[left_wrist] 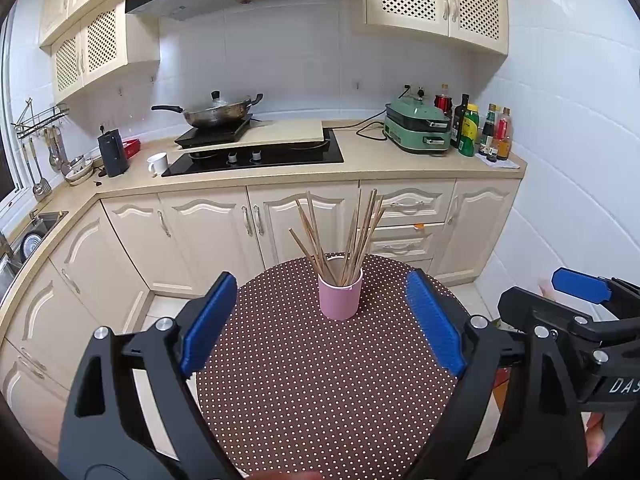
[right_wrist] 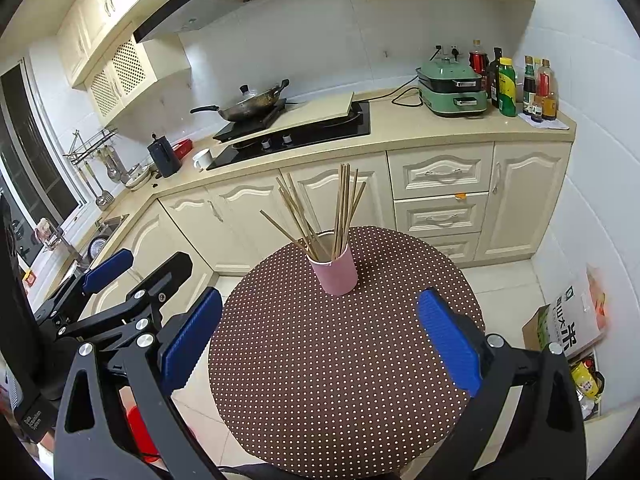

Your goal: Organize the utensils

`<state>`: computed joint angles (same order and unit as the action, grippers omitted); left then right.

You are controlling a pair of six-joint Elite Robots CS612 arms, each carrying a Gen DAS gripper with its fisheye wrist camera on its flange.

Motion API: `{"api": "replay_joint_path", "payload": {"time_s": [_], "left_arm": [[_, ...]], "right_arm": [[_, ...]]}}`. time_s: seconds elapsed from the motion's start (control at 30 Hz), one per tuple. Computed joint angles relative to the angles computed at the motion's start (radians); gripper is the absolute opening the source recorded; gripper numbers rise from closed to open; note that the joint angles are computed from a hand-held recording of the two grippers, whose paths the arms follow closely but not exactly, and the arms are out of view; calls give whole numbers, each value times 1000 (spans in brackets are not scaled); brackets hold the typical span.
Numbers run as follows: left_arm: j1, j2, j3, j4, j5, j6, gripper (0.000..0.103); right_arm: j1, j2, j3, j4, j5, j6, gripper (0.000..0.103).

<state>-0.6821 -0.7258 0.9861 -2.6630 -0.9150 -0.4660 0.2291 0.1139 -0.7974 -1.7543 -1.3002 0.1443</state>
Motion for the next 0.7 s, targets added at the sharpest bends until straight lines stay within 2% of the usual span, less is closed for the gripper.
{"api": "replay_joint_path", "payload": {"time_s": [0.7], "left_arm": [[0, -5, 10, -5, -4, -3, 89]], "right_arm": [[-3, 1, -11, 19, -5, 4, 95]]}}
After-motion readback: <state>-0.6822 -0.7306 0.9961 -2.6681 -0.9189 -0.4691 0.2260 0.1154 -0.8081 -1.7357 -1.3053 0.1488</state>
